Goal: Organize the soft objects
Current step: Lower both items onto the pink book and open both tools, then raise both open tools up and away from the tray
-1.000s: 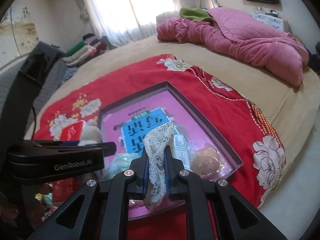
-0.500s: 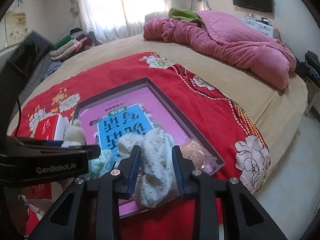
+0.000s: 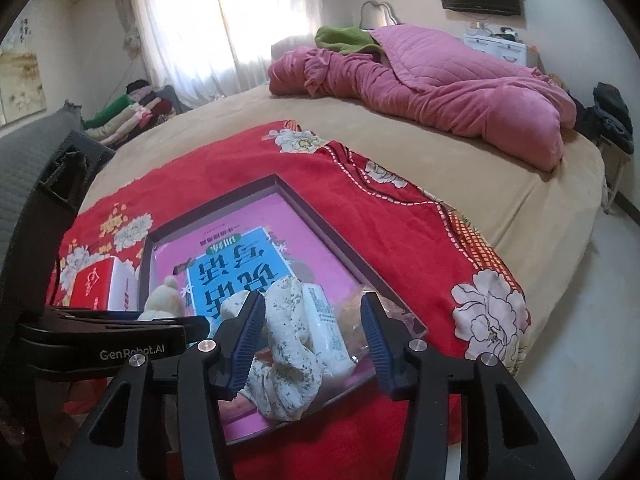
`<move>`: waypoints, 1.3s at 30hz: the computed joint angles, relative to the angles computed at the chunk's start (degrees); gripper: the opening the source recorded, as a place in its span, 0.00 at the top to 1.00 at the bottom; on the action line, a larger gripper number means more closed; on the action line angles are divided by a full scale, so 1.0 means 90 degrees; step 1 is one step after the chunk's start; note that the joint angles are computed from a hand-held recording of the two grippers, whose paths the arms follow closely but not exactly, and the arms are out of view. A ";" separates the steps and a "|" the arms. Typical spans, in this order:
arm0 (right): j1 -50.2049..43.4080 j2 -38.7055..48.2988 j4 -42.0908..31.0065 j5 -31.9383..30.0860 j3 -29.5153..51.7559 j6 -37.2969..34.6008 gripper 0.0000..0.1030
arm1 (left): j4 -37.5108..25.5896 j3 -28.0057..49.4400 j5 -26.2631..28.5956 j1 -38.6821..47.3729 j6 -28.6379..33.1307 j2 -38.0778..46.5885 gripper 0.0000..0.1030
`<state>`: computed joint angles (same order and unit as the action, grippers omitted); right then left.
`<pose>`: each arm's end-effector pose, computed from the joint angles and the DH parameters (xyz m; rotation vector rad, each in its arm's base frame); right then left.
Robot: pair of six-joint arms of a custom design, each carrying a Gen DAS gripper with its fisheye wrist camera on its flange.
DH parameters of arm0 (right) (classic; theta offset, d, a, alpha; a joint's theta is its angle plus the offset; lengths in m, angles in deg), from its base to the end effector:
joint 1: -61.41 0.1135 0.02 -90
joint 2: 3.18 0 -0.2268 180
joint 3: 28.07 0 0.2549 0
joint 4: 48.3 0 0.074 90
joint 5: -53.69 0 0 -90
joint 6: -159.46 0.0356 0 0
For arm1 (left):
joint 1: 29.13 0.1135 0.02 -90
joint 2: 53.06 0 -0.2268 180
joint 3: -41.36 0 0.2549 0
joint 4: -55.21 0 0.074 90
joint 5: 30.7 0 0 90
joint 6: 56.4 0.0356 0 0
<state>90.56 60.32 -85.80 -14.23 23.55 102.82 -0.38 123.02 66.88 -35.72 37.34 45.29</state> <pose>0.2143 0.1042 0.1828 0.2554 2.3378 0.0592 0.3276 -0.0426 0.1606 0.2838 2.8152 -0.1983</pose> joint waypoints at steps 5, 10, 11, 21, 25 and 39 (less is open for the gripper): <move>-0.0020 -0.0063 -0.0030 0.0005 -0.0025 0.0022 0.50 | -0.0011 0.0044 -0.0060 -0.0051 0.0055 0.0049 0.44; -0.0076 -0.0152 -0.0086 0.0009 -0.0069 0.0116 0.50 | 0.0012 -0.0017 0.0002 -0.0064 0.0046 0.0010 0.33; -0.0112 -0.0188 -0.0093 -0.0003 -0.0090 0.0123 0.49 | 0.0038 -0.0049 0.0017 -0.0071 0.0048 -0.0024 0.33; -0.0154 -0.0322 -0.0234 0.0087 -0.0114 0.0255 0.43 | 0.0125 -0.0207 0.0226 -0.0023 0.0004 -0.0459 0.29; -0.0192 -0.0393 -0.0291 0.0105 -0.0129 0.0280 0.43 | 0.0050 -0.0163 0.0329 0.0102 -0.0017 -0.0560 0.25; 0.0112 -0.0480 -0.0635 0.0496 0.0064 0.0363 0.39 | -0.0073 -0.0586 0.0418 0.0396 0.0080 -0.1389 0.23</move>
